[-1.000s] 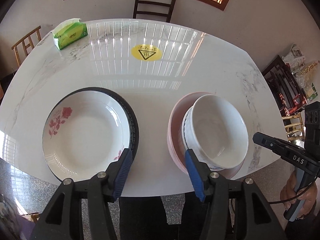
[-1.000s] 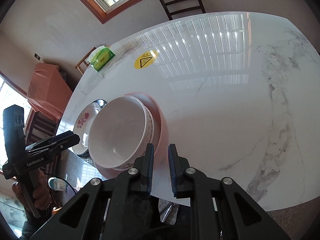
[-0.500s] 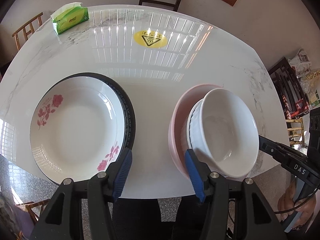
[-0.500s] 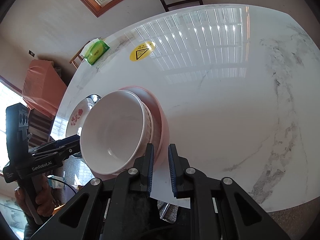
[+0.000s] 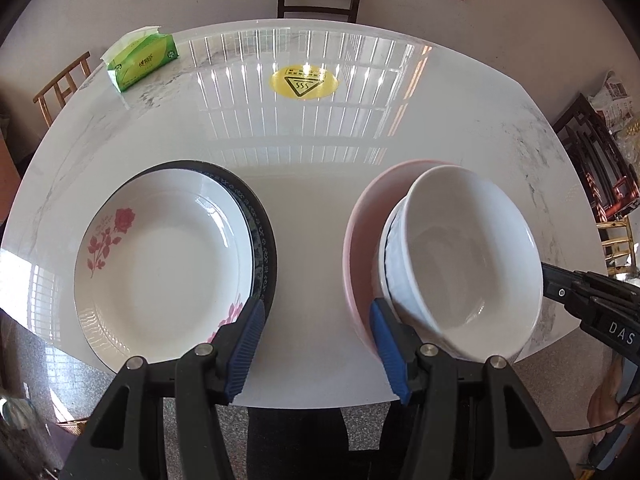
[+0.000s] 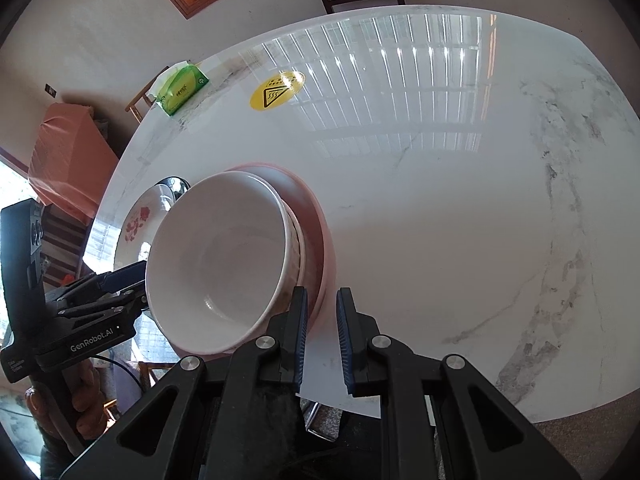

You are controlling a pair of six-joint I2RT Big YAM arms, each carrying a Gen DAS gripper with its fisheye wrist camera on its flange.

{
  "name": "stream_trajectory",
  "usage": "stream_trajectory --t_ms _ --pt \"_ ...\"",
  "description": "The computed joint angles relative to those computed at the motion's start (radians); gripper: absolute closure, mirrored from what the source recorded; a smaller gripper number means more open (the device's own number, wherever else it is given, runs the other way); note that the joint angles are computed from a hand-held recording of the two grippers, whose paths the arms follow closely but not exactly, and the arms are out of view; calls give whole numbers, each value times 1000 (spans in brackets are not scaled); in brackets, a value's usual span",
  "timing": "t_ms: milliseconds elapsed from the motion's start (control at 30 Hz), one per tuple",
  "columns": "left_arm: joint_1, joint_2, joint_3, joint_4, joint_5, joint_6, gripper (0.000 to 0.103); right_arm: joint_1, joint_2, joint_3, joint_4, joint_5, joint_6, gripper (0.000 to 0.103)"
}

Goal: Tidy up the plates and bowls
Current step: 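Close the left gripper on the rim of the nested bowl stack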

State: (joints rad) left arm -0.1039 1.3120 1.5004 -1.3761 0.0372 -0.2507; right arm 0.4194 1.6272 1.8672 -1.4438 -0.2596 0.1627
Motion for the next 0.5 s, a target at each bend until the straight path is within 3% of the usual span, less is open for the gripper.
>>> stream_trajectory --t_ms 167,300,500 --pt "3 17 -1 -12 8 -27 47 9 14 13 -11 42 3 87" --pt "7 22 -3 -12 18 -57 47 18 23 13 -15 83 0 80" --pt "42 27 -14 -2 94 -113 47 25 37 16 -18 117 -21 77"
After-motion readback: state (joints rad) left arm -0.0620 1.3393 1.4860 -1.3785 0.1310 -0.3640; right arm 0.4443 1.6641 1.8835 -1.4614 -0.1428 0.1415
